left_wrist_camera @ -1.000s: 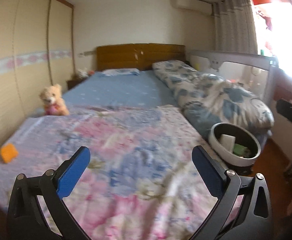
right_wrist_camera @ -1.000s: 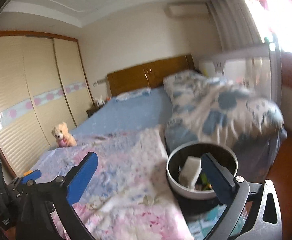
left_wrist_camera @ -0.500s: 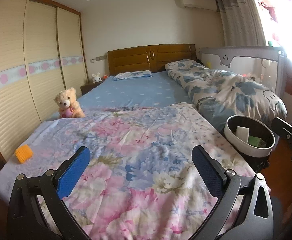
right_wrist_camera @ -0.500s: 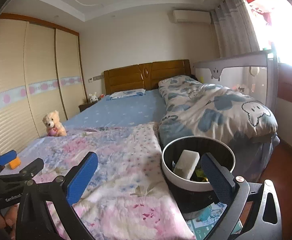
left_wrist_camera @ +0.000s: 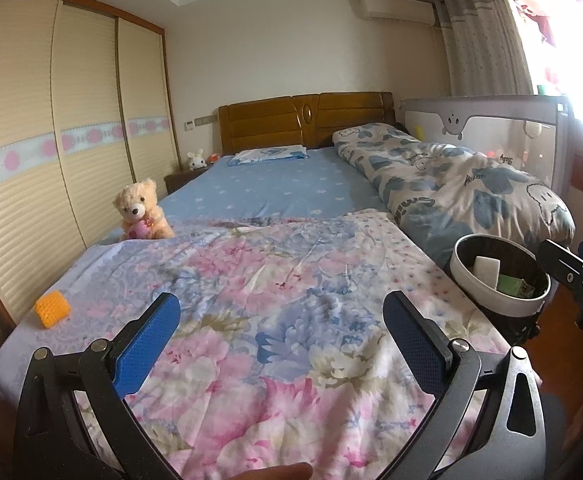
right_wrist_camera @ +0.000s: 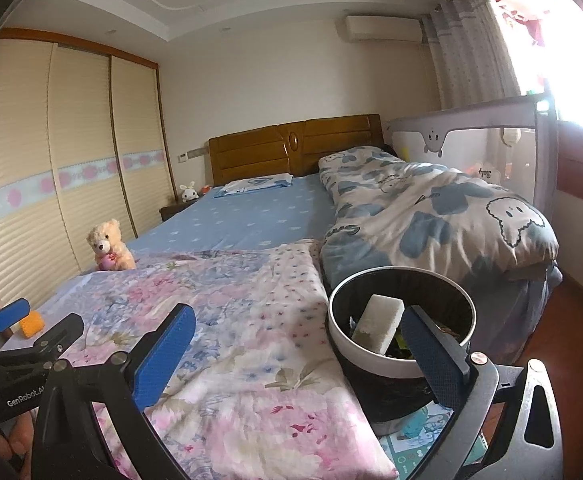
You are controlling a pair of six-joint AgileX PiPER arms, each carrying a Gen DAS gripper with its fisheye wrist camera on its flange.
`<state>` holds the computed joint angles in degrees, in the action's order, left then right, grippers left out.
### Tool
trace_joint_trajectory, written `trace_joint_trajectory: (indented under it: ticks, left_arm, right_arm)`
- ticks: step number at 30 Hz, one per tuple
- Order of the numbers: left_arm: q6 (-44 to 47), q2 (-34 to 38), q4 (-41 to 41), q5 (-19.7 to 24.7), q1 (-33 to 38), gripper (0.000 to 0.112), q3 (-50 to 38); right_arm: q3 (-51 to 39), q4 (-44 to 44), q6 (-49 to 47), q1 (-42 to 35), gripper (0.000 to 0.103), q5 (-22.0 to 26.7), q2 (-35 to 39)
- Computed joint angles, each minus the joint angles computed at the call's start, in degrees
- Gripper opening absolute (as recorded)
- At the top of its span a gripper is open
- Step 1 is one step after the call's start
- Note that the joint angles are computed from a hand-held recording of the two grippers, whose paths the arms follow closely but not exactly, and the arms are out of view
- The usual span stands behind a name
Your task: Collect trash
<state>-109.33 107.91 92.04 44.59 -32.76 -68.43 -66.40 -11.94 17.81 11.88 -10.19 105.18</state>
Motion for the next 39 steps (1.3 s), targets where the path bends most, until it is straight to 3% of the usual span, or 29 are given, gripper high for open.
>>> trace_joint_trajectory:
  ticks: [2, 12, 39]
  left_arm:
    - [-0.06, -0.17, -0.12, -0.04, -0.03, 0.103, 0.16]
    - [-0.16, -0.30, -0.20, 0.05, -0.19, 0.103, 0.46]
    - [0.42, -0.65, -0.45, -1.16, -0.16, 0.103, 0.52]
  right_arm:
    - [-0.45, -4.37, 4.44, -0.03, 0.103, 0.52, 0.15]
    - [-0.38, -10.36, 10.50, -0.17, 0.103, 0.41, -0.08]
    - [-0.12, -10.09, 10.53, 0.24, 0.103, 0.58, -0.26]
